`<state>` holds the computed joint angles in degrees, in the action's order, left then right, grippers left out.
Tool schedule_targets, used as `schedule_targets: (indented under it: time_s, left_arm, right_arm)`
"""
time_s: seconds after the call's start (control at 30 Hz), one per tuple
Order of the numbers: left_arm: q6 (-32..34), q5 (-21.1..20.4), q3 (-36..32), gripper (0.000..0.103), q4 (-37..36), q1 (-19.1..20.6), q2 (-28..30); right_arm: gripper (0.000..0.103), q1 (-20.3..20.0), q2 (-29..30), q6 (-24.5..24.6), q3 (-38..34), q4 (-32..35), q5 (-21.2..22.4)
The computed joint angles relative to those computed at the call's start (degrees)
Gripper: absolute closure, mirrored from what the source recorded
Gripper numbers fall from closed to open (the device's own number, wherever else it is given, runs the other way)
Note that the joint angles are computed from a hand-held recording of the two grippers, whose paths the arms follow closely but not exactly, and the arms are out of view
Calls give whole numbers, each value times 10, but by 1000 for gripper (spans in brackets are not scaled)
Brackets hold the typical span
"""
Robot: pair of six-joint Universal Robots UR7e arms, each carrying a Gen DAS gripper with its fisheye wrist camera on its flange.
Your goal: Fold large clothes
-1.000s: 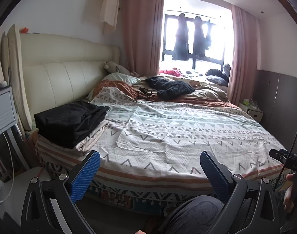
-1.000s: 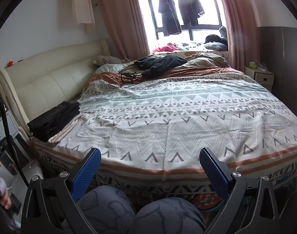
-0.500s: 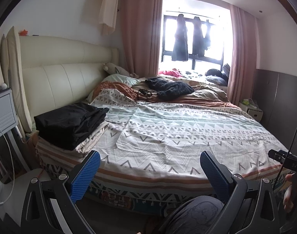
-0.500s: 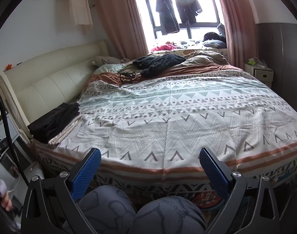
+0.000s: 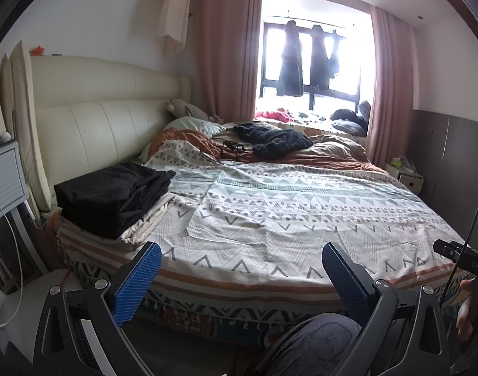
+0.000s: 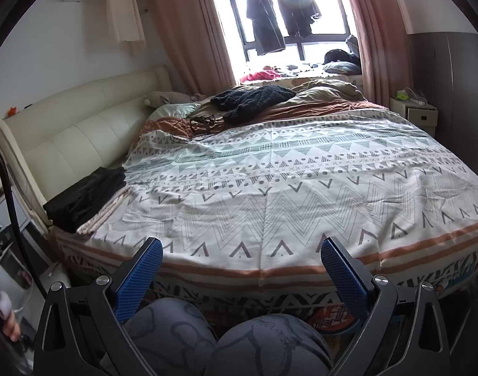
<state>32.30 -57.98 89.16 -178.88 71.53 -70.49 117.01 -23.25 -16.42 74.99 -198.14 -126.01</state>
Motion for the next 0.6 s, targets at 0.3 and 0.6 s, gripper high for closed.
schedule_targets:
  time_s: [0.3,0.6]
  left_arm:
    - [0,1,0,1,-1,0,1]
    - [2,1,0,1,-3,-1,3]
  right_arm:
    - [2,-1,0,4,-2,4,-1]
    - [2,-2,2,9,-6,10,-2]
